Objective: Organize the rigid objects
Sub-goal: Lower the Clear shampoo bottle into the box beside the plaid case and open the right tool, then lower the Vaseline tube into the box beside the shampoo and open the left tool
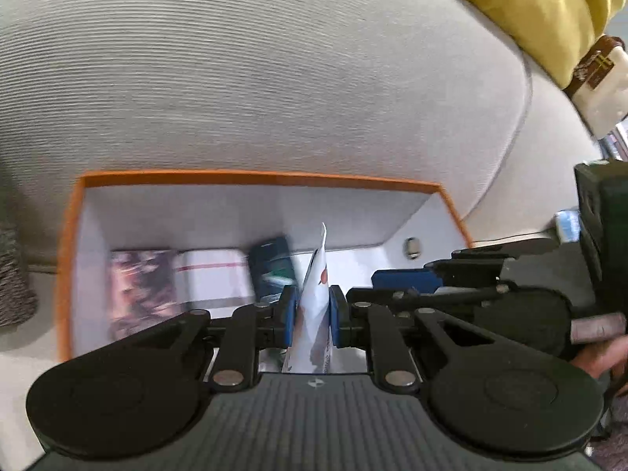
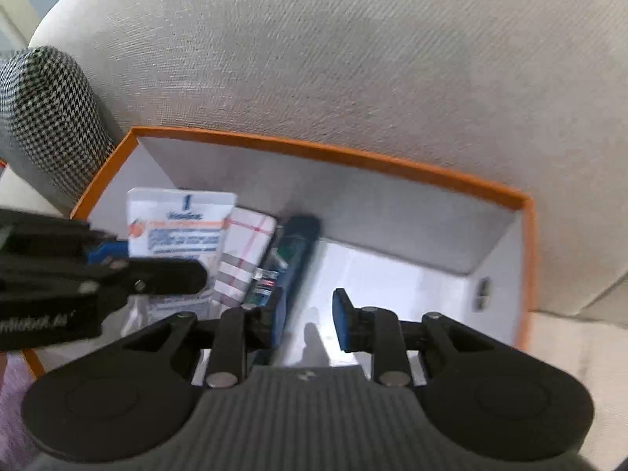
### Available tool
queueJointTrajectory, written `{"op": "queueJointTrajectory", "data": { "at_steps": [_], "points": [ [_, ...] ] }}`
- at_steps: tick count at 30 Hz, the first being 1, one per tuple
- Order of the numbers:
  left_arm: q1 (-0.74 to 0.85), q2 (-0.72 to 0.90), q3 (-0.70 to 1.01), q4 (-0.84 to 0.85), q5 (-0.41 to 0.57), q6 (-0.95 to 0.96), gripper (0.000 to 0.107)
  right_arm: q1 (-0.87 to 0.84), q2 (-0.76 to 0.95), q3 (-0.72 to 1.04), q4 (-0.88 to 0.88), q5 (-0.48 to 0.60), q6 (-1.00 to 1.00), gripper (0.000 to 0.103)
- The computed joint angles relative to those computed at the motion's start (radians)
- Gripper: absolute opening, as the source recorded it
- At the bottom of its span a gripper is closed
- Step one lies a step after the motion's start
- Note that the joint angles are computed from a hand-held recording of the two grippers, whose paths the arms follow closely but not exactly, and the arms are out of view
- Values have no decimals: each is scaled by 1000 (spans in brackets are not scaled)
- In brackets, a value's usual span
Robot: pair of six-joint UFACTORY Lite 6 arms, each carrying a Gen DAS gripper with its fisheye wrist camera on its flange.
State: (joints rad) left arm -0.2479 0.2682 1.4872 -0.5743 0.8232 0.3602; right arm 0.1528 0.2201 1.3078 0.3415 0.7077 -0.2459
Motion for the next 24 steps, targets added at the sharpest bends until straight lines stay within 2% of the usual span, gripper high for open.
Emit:
{"op": "queueJointTrajectory", "data": {
  "at_steps": [3,8,18,20,22,24],
  "points": [
    [-44,96,79,-32,4,-16,18,-37,-36,-8,2,41,-67,28],
    [-77,274,193,-91,37,-56,18,-23,-29,-28,-97,4,-59,28],
    [-119,410,322,35,47,-142,20,16,55,-18,-98,-44,-61,26],
    [-124,397,311,54,33,-149,29,20,68,-15,-97,-49,-51,26],
    [-117,355,269,37,8,-122,45,25,72,-14,-103,-54,-42,26],
    [-106,299,213,24,-19,-99,48,25,75,-11,-94,-47,-44,26]
  ]
}}
